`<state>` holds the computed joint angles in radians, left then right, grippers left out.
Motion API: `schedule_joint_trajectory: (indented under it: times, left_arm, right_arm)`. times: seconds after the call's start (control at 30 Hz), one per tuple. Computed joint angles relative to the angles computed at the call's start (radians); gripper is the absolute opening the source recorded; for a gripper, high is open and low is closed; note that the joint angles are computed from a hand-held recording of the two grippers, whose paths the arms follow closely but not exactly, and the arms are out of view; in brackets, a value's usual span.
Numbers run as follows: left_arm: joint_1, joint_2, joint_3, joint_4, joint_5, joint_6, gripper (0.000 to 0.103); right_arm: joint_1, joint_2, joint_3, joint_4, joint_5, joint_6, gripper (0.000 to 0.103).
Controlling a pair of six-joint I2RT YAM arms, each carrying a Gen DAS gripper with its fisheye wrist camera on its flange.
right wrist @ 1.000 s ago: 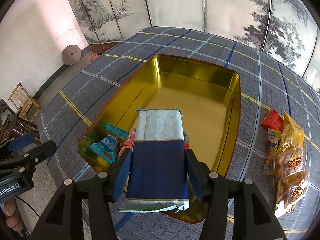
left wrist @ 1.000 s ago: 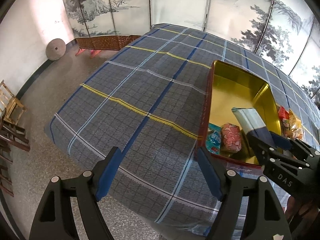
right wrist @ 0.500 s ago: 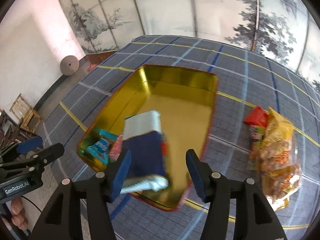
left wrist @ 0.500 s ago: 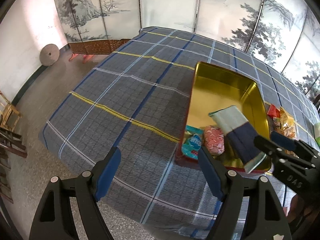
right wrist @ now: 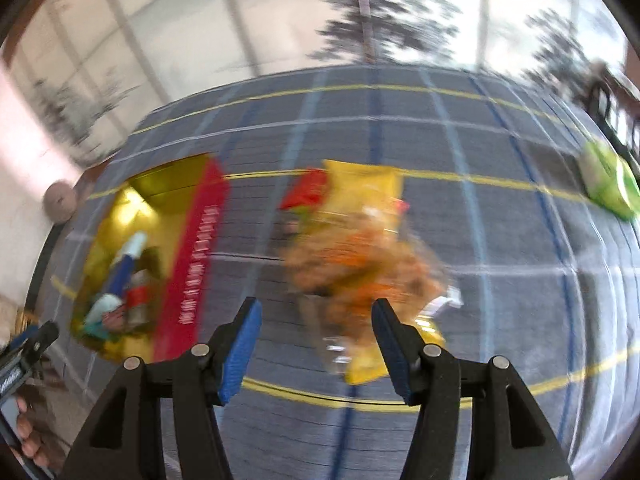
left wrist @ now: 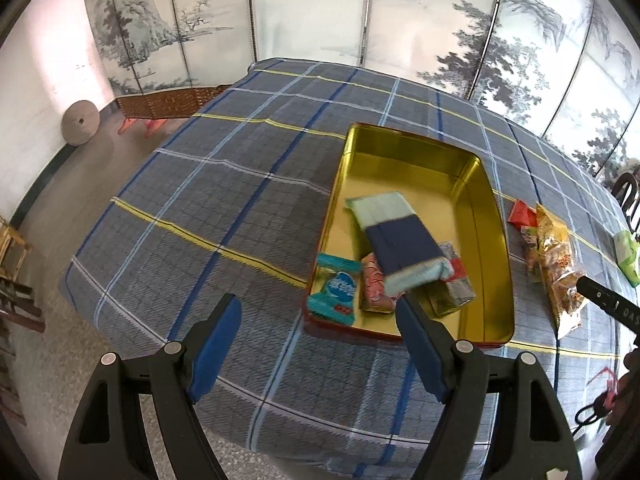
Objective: Organize snacks
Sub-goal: 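Move the right tool to the snack bags and grasp a clear twisted-snack bag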
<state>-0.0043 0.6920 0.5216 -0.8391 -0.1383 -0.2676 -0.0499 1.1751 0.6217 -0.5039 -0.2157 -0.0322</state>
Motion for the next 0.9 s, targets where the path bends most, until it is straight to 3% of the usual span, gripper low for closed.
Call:
schedule_joint_trajectory:
  times: [0.23, 0.47, 0.7, 0.9]
  left_arm:
    - [-0.015, -0.001, -0.004, 0.002, -0.006, -0.013, 0.076]
    - [0.071, -0.031, -0.024, -0.011, 0.026, 0.024, 0.076]
    - [0.106, -0.021, -0.027, -0.007, 0.037, 0.045, 0.076]
    - [-0.035, 0.016, -0.009, 0.004, -0.025, -0.029, 0.076]
  right_arm:
    - [-0.119, 0.165, 0.076, -0.025, -0.059, 0.063, 0.059]
    - [-0.093, 0.287, 0.125, 0.007, -0.013, 0.177, 0.059]
    - [-0.021, 0.299, 0.104, 0.067, 0.066, 0.102, 0.057]
    - [0.072, 0.252, 0.033, 0.160, 0.151, -0.027, 0.053]
